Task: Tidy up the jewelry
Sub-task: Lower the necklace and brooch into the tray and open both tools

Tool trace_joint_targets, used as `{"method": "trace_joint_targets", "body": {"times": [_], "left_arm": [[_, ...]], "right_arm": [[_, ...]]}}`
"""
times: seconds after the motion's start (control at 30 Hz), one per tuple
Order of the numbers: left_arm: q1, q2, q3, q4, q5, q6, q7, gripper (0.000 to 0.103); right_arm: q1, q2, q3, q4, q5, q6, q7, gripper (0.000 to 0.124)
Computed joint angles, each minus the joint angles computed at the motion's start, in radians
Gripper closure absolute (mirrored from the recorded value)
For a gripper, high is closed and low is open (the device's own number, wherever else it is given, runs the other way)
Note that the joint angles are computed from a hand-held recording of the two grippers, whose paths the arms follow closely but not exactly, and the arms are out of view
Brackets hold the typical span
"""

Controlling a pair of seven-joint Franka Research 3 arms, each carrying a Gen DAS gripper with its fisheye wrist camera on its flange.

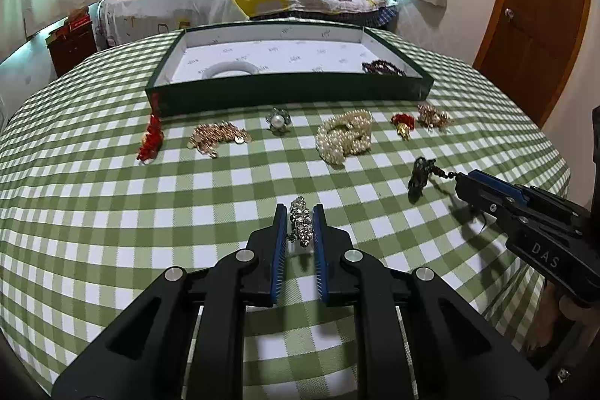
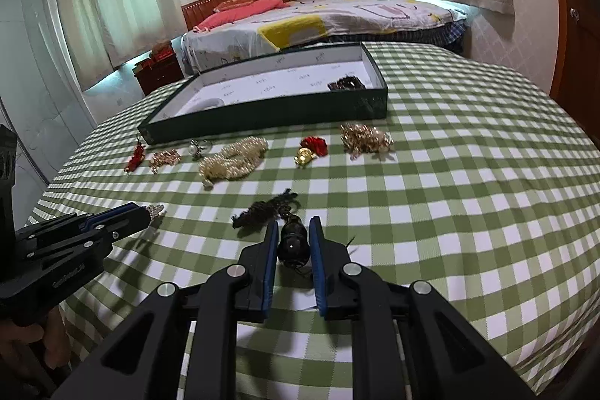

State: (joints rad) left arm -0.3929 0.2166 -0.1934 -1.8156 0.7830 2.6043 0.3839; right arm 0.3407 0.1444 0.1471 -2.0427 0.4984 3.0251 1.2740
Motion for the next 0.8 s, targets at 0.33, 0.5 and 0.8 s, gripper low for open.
{"method": "trace_joint_targets", "body": {"times": [0.33,0.5,0.8], "left_arm": [[0.008,-0.025,0.008,-0.003,0.061,0.02,-0.06,0.089],[0.014,-0.026,0.009,0.013,0.079,0.03,-0.068,0.089],[0.015,0.022,0.023,0.111,0.09,0.036,-0.045,0.089]], "right_arm": [[0.003,-0.022,0.013,0.008,0.041,0.026,-0.047,0.106],[0.001,-0.025,0.017,0.027,0.061,0.03,-0.064,0.106],[-0.003,0.013,0.019,0.127,0.062,0.046,-0.072,0.106]]}}
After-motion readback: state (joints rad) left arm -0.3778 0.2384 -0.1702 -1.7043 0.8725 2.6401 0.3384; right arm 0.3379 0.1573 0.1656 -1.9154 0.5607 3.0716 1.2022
